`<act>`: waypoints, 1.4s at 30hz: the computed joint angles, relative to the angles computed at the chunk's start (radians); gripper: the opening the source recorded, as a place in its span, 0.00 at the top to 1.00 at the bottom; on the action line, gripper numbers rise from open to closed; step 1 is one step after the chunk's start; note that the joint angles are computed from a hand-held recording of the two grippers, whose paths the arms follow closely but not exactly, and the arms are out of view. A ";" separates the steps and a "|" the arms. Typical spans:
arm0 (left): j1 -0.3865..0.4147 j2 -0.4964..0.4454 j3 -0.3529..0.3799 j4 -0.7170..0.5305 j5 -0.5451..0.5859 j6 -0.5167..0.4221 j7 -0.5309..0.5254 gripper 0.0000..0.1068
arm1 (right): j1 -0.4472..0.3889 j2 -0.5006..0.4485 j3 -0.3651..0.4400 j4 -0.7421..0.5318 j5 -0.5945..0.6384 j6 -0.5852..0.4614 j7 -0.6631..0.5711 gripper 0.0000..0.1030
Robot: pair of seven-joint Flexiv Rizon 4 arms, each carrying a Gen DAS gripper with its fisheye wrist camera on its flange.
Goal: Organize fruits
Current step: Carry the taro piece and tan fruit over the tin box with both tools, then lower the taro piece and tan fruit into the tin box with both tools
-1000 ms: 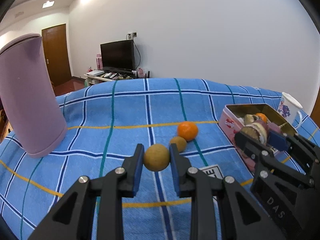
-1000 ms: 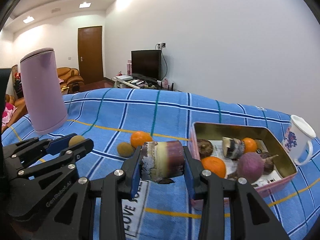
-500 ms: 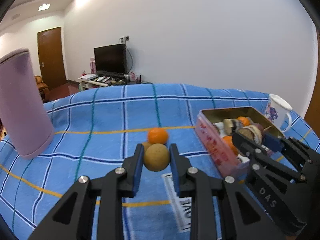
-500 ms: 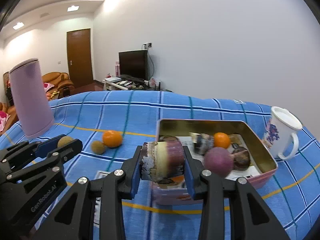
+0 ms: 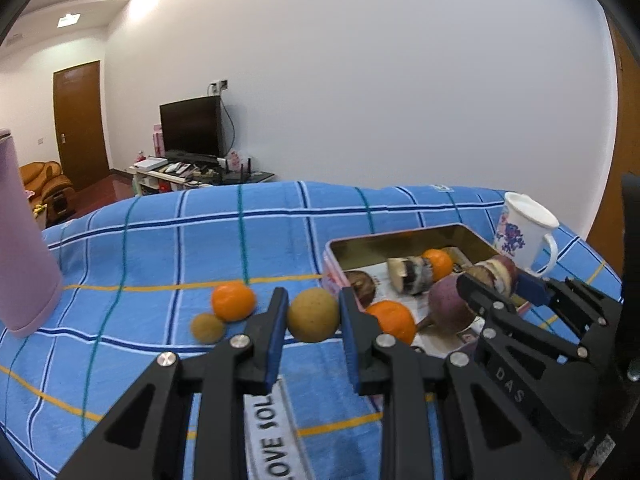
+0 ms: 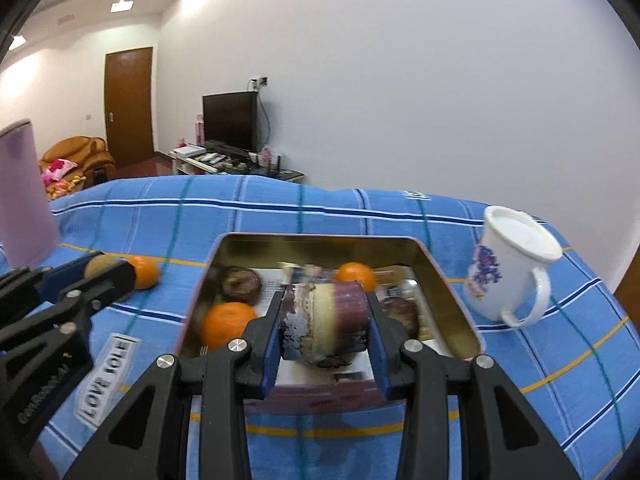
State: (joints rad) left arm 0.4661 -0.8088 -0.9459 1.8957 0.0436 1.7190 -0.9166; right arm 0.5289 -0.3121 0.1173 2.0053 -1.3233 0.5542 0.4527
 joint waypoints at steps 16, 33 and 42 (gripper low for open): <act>-0.161 -0.028 0.067 -0.093 -0.055 -0.030 -0.002 0.75 | -0.055 0.033 -0.003 0.052 0.019 -0.045 -0.020 0.62; -0.302 -0.028 0.182 -0.175 -0.156 -0.073 0.004 0.75 | -0.122 0.027 -0.024 0.053 0.046 0.105 -0.025 0.62; -0.387 -0.004 0.281 -0.213 -0.215 -0.111 -0.005 0.75 | -0.130 0.010 -0.039 0.037 0.035 0.143 -0.055 0.62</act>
